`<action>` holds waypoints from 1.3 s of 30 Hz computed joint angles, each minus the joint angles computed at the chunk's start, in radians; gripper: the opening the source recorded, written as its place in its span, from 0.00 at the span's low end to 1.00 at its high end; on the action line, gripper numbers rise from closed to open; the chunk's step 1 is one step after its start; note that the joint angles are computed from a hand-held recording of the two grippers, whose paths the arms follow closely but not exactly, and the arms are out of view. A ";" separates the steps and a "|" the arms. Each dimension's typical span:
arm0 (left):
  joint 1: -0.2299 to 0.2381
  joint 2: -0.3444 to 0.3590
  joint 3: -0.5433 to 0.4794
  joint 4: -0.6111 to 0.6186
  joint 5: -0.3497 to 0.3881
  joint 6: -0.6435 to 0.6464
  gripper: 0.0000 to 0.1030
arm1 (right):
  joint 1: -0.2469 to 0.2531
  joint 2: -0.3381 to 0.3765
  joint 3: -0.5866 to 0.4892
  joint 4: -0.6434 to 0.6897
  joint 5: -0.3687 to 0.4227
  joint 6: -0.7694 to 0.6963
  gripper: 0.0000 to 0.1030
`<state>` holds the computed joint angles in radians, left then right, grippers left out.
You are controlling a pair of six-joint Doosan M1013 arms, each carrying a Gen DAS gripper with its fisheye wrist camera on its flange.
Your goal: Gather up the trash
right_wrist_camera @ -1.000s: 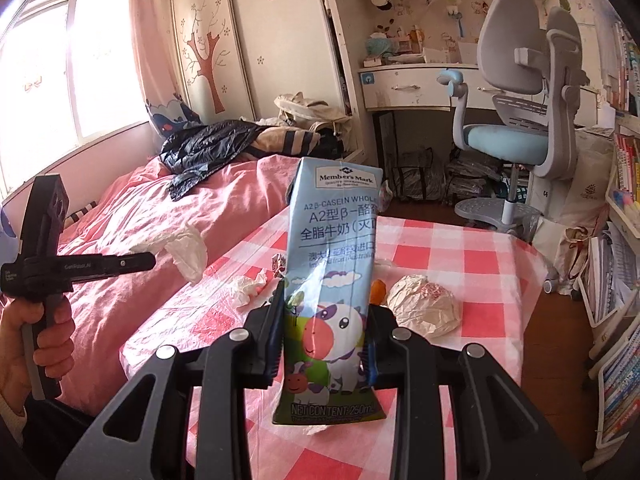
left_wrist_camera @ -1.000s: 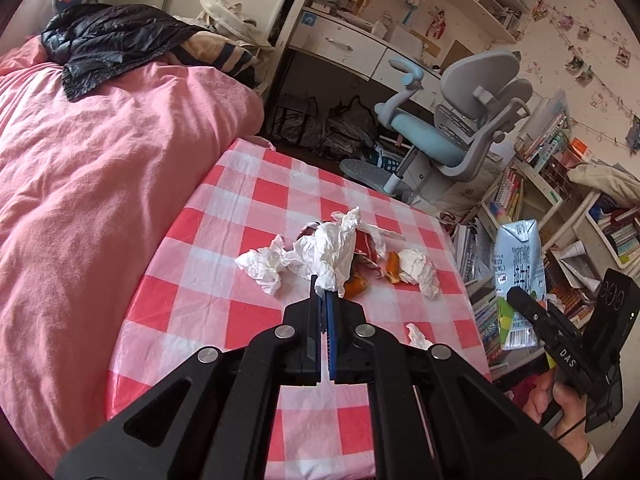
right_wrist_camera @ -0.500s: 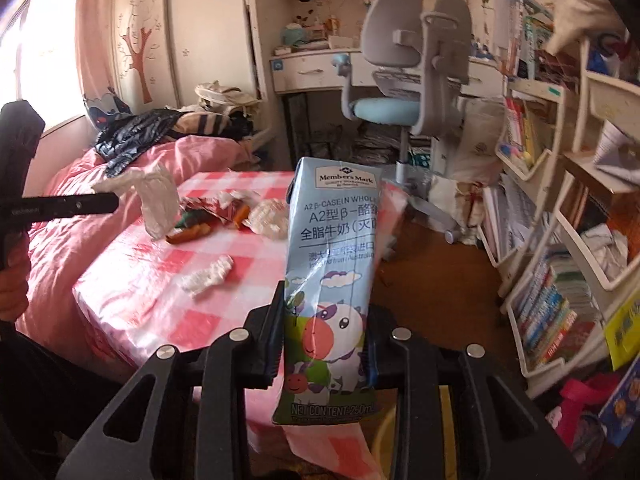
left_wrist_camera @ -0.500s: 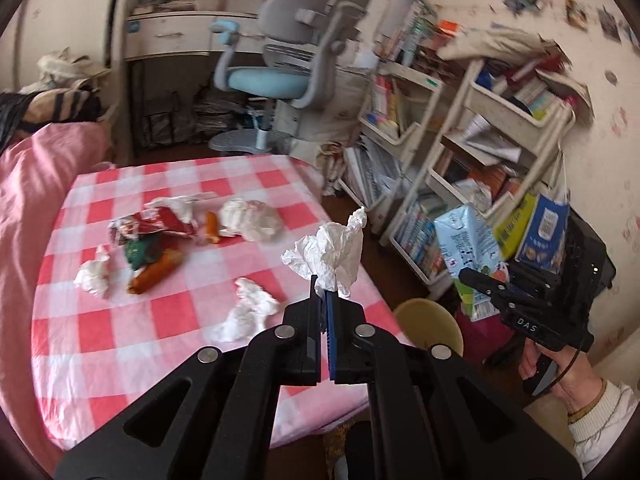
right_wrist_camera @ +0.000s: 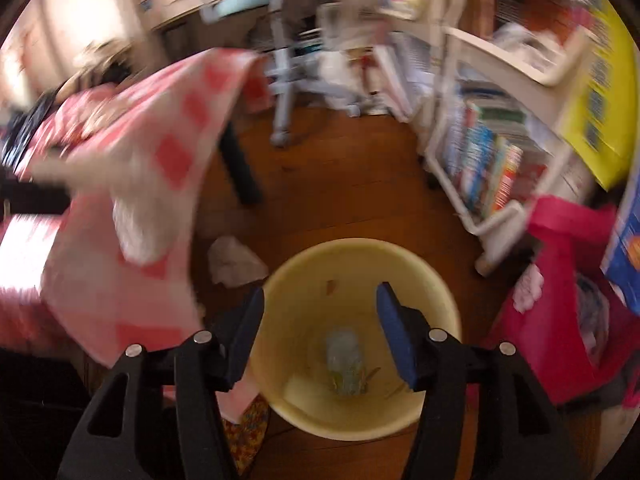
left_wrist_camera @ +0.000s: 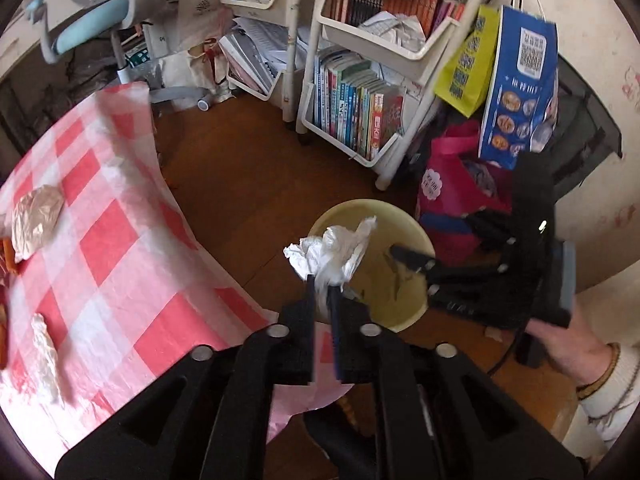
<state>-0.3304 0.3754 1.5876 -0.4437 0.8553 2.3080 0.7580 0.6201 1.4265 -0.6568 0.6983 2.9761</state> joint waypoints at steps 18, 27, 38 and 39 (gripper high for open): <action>0.348 -0.107 0.045 -0.052 -0.407 -0.291 0.89 | 0.080 0.176 -0.504 -0.270 -0.116 -0.103 0.88; 0.460 -0.060 0.001 0.038 -0.404 -0.537 0.89 | 0.115 0.332 -0.780 -0.121 -0.102 -0.407 0.90; 0.458 -0.087 0.020 0.024 -0.419 -0.473 0.89 | 0.118 0.379 -0.866 -0.102 -0.027 -0.413 0.90; 0.455 -0.090 0.022 0.037 -0.424 -0.478 0.89 | 0.118 0.381 -0.870 -0.100 -0.023 -0.418 0.90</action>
<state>0.1250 0.2856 1.6092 -0.4069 0.4315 1.8301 0.8761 1.0012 0.5562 -0.7572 0.6751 2.5582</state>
